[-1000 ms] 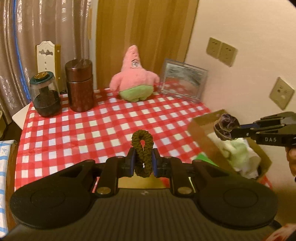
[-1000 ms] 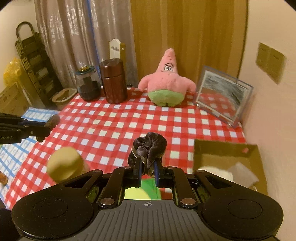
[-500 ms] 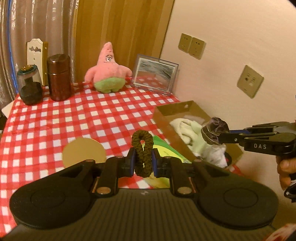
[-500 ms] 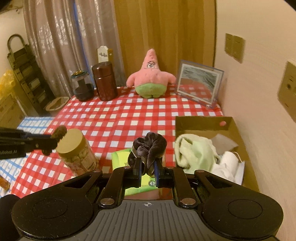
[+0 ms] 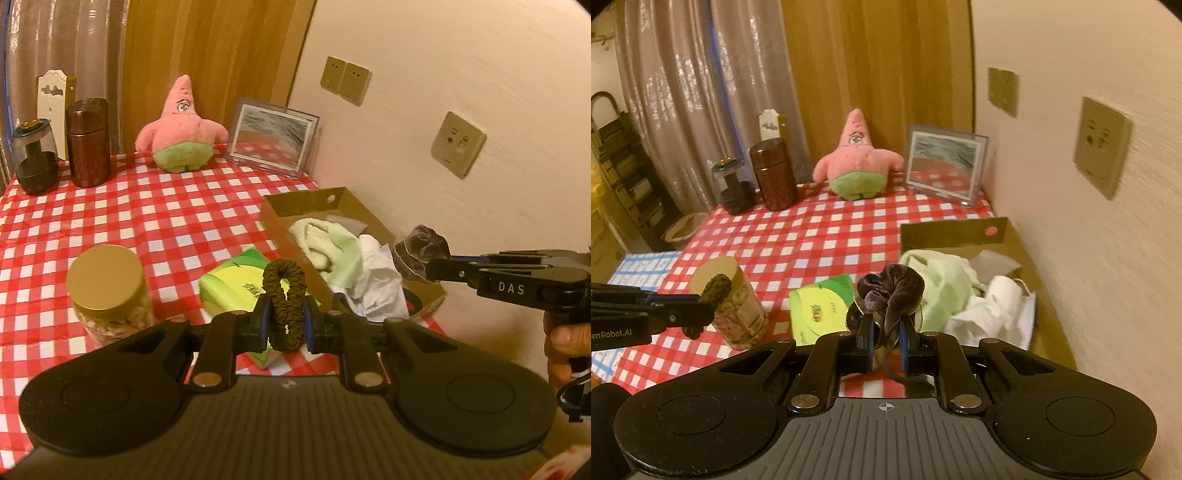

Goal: Organize soft objects
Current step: 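Carry the scrunchie and hair tie over the cardboard tray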

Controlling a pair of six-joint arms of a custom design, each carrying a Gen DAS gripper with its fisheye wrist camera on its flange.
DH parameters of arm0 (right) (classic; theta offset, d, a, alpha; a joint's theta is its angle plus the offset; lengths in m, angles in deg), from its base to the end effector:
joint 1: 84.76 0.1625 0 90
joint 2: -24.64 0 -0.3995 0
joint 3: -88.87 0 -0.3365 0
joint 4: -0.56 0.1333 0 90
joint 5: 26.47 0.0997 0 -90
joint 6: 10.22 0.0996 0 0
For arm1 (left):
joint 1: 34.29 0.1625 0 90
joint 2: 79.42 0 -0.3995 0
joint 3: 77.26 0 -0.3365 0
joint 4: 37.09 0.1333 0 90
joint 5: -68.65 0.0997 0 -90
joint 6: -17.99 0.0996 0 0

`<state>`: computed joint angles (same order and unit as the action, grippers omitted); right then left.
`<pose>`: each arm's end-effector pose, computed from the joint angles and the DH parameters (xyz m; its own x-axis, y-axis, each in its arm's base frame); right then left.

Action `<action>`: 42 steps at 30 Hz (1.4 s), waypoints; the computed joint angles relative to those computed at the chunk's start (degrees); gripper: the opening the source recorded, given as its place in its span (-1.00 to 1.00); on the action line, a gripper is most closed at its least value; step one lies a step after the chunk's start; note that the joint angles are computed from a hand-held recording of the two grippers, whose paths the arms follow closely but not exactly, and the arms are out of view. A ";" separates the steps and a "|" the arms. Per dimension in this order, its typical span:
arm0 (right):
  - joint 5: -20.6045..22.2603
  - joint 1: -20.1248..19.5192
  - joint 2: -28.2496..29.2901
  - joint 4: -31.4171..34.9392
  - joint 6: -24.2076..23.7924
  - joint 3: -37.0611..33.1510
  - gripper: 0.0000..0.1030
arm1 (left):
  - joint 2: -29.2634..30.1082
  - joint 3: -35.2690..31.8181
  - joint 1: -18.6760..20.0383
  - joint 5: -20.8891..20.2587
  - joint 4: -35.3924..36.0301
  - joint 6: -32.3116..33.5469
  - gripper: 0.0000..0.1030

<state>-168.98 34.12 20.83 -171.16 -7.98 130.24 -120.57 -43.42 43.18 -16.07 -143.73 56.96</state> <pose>0.4238 -0.6560 0.0099 -0.8128 0.2145 0.5416 -0.3150 0.6203 -0.7184 -0.0271 -0.7786 0.4180 -0.6373 0.7007 -0.3207 0.7706 0.5807 -0.2627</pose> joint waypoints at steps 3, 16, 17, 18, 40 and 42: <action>-1.04 0.23 -1.57 -1.69 0.97 3.66 -0.74 | -1.52 3.90 -0.47 0.00 -1.77 -0.23 -0.69; -3.00 -0.07 -5.76 -6.65 3.63 13.18 -0.74 | -2.17 9.27 -1.88 0.39 -4.05 -1.66 -0.69; -3.01 -0.16 -6.00 -6.88 3.76 13.68 -0.74 | -2.14 9.46 -1.98 0.49 -4.17 -1.72 -0.69; -3.06 -0.27 -6.19 -7.03 3.87 14.08 -0.74 | -2.06 9.62 -2.07 0.57 -4.30 -1.74 -0.69; -2.27 -4.69 -9.29 -6.62 4.85 19.47 -0.74 | 6.99 2.12 -3.38 -0.04 0.66 -2.75 -0.69; -1.92 -5.31 -9.04 -6.19 4.47 18.94 -0.74 | 8.74 0.32 -3.40 0.13 1.61 -2.73 -0.69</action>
